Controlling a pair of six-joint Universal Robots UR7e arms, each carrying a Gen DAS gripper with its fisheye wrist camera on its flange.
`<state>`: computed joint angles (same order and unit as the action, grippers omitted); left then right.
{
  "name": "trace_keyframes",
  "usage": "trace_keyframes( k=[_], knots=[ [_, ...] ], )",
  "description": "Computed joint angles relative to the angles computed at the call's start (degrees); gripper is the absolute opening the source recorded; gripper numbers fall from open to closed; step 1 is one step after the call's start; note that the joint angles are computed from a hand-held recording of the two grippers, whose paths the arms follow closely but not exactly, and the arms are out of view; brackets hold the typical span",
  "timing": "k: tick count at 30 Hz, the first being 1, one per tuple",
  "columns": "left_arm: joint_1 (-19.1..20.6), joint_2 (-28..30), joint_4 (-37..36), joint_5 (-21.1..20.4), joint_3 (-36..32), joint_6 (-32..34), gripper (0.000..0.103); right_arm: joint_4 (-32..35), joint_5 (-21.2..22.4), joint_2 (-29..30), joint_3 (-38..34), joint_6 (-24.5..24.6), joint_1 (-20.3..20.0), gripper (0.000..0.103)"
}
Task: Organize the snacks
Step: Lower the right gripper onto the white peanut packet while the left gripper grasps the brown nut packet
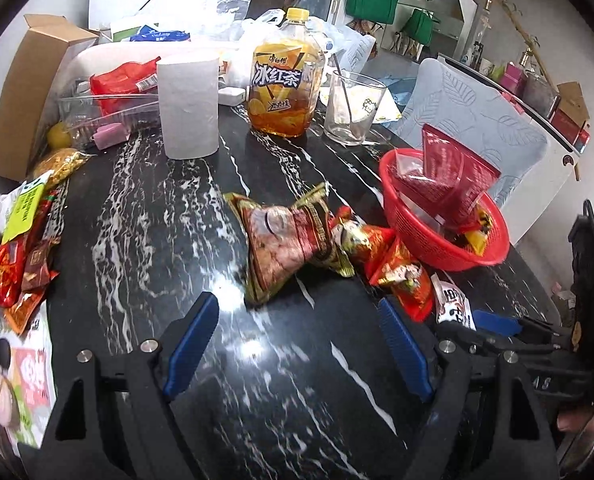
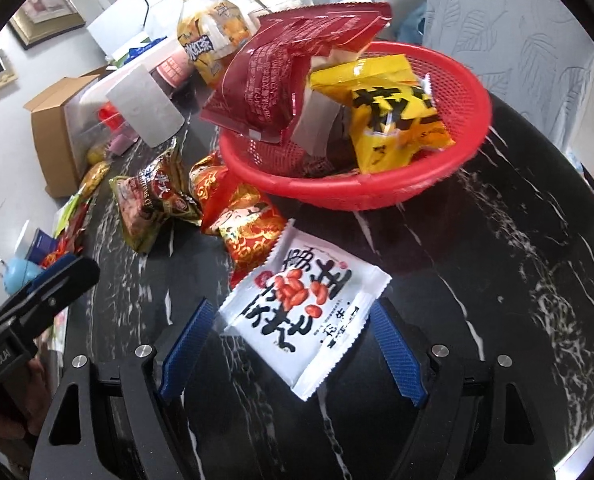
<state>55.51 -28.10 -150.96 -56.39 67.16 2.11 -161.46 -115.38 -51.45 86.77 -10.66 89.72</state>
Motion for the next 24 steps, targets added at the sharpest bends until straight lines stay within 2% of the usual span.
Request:
trace_keyframes(
  k=[2, 7, 10, 14, 24],
  knots=[
    [0.41, 0.85, 0.93, -0.47, -1.83, 0.10, 0.081, -0.24, -1.09, 0.83, -0.81, -0.74, 0.32, 0.086],
    [0.68, 2.91, 1.42, -1.10, -5.38, 2.69, 0.081, -2.46, -3.86, 2.30, -1.61, -3.13, 0.84, 0.086],
    [0.34, 4.65, 1.15, -0.06, -7.80, 5.95, 0.081, -3.84, -4.91, 2.64, -1.68, -4.68, 0.91, 0.079],
    [0.16, 6.99, 1.11, 1.36, -11.10, 8.48, 0.081, -4.69, -4.41, 2.19, -1.14, -5.70, 0.56, 0.073],
    [1.05, 11.84, 7.14, 2.77, -19.68, 7.13, 0.081, -3.67, -4.65, 1.61, -1.45, -4.82, 0.19, 0.072]
  ],
)
